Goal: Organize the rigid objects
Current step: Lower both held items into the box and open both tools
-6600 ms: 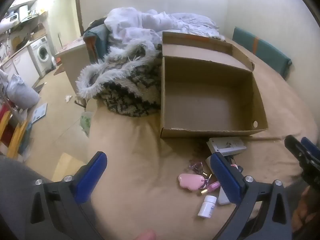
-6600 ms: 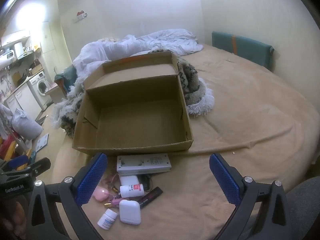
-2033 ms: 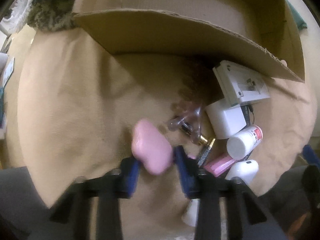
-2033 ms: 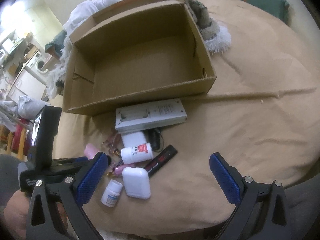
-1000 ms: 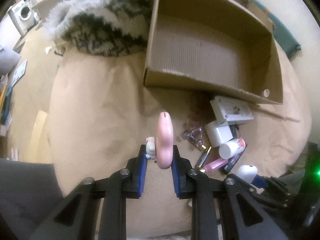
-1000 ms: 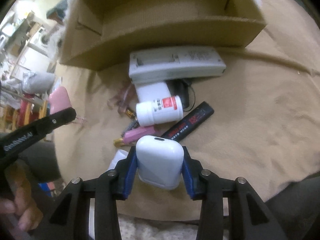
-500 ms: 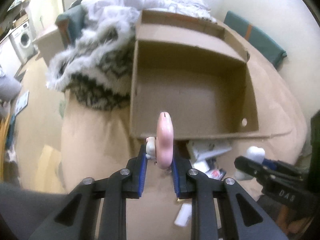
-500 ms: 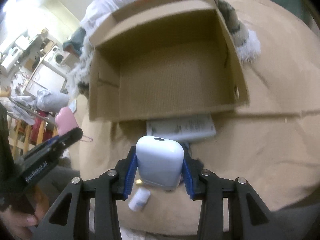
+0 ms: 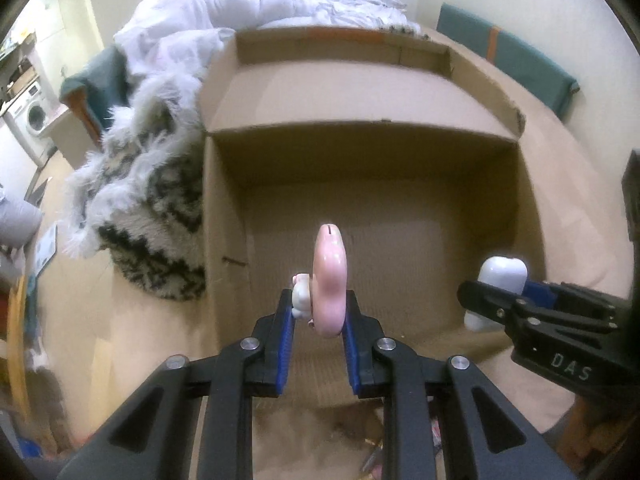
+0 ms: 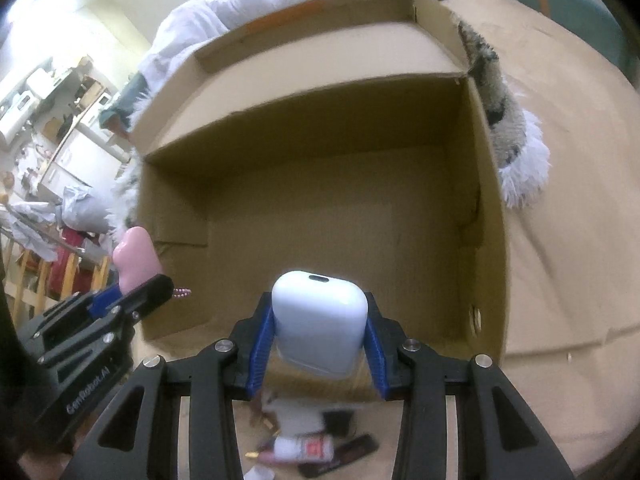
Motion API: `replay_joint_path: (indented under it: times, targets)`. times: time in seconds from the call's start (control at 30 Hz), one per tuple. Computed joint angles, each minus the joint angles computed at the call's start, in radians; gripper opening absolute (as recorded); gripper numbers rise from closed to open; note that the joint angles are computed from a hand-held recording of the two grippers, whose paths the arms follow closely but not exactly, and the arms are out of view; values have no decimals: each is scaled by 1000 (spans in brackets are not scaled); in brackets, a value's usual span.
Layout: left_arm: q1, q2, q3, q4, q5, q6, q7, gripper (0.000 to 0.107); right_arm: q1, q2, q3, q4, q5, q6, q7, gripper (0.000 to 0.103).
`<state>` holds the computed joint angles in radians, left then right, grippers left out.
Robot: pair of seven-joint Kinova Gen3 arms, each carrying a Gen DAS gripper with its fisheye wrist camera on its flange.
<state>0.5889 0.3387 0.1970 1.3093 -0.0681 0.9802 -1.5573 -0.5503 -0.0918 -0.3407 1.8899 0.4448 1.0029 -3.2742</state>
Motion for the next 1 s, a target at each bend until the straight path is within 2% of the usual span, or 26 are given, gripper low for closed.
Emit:
replay_joint_path:
  times: [0.27, 0.4, 0.63, 1.0]
  targets:
    - [24, 56, -8, 30, -29, -60, -7, 20, 22, 24, 41, 66, -41, -107, 26, 44]
    - [29, 68, -12, 39, -33, -69, -6, 20, 27, 36, 50, 70, -62, -120, 41, 44]
    - [39, 101, -18, 19, -32, -45, 7, 20, 36, 67, 79, 74, -127, -137, 87, 44]
    - [43, 145, -27, -8, -30, -19, 27, 20, 51, 68, 91, 83, -138, -146, 77, 44]
